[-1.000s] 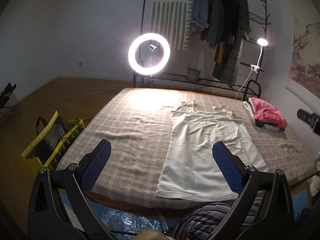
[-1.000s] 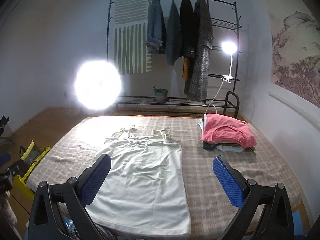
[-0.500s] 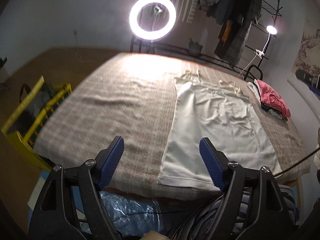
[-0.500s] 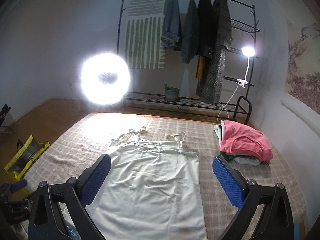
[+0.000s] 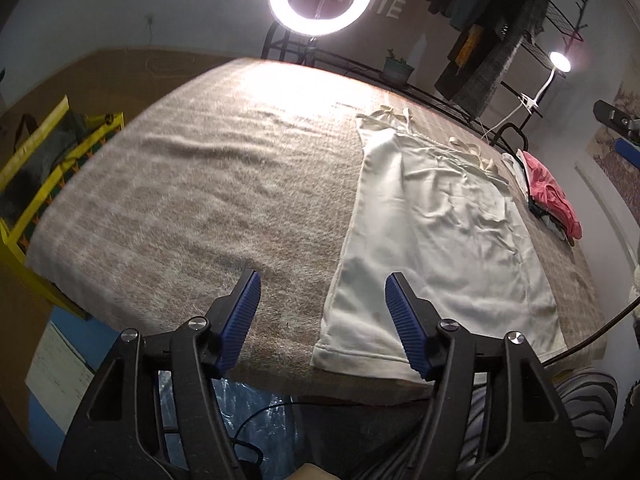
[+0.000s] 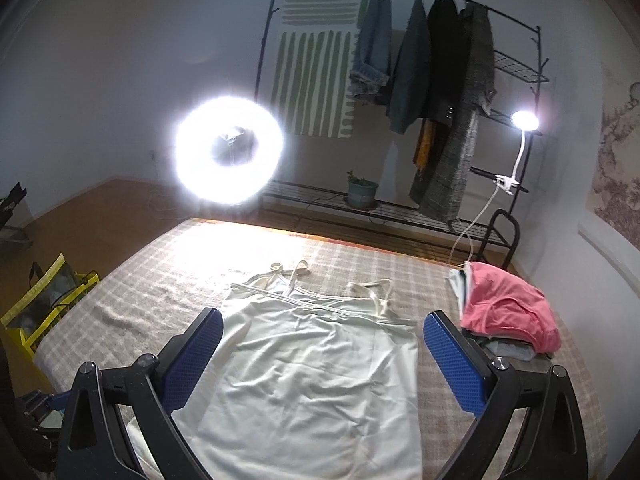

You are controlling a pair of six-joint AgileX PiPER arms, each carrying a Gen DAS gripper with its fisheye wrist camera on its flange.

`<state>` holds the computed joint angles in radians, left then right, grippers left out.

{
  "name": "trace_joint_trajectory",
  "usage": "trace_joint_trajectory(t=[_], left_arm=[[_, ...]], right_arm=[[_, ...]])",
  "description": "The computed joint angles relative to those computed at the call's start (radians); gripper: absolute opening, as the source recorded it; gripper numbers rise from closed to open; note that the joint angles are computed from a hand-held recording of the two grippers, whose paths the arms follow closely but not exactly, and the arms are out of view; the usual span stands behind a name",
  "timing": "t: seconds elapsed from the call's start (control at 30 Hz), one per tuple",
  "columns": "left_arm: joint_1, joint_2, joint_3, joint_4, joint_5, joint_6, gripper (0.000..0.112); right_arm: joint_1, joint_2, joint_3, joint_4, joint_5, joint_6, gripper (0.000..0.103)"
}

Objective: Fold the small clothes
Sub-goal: 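Move the left tool to the dress hem while the right tool reaches the neckline, then close the left tool on the hem edge while the right tool pinches the neckline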

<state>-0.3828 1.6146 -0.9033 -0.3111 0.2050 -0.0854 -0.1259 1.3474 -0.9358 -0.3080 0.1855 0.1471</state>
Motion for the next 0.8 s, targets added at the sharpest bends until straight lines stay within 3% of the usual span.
trace_joint_trajectory(t=[0.1, 0.2, 0.27, 0.53, 0.63, 0.8], left_arm=[[0.032, 0.039, -0.006, -0.24, 0.018, 0.236, 0.063], [0.044, 0.071, -0.012, -0.35, 0.031, 0.346, 0.059], [0.048, 0.087, -0.013, -0.427, 0.029, 0.419, 0.059], [0.062, 0.163, -0.048, -0.624, 0.064, 0.62, 0.053], [0.049, 0.165, -0.042, -0.658, 0.043, 0.67, 0.052], [0.052, 0.189, -0.057, -0.767, 0.058, 0.785, 0.027]], right_arm=[[-0.013, 0.086, -0.066, 0.293, 0.015, -0.289, 0.096], [-0.032, 0.204, -0.197, 0.593, 0.127, -0.574, 0.094], [-0.047, 0.283, -0.284, 0.723, 0.199, -0.694, 0.086], [0.017, 0.673, -0.781, 0.703, 0.543, -0.598, 0.08], [0.041, 0.827, -0.994, 0.685, 0.659, -0.517, 0.077], [0.076, 1.14, -1.481, 0.617, 0.886, -0.337, 0.072]])
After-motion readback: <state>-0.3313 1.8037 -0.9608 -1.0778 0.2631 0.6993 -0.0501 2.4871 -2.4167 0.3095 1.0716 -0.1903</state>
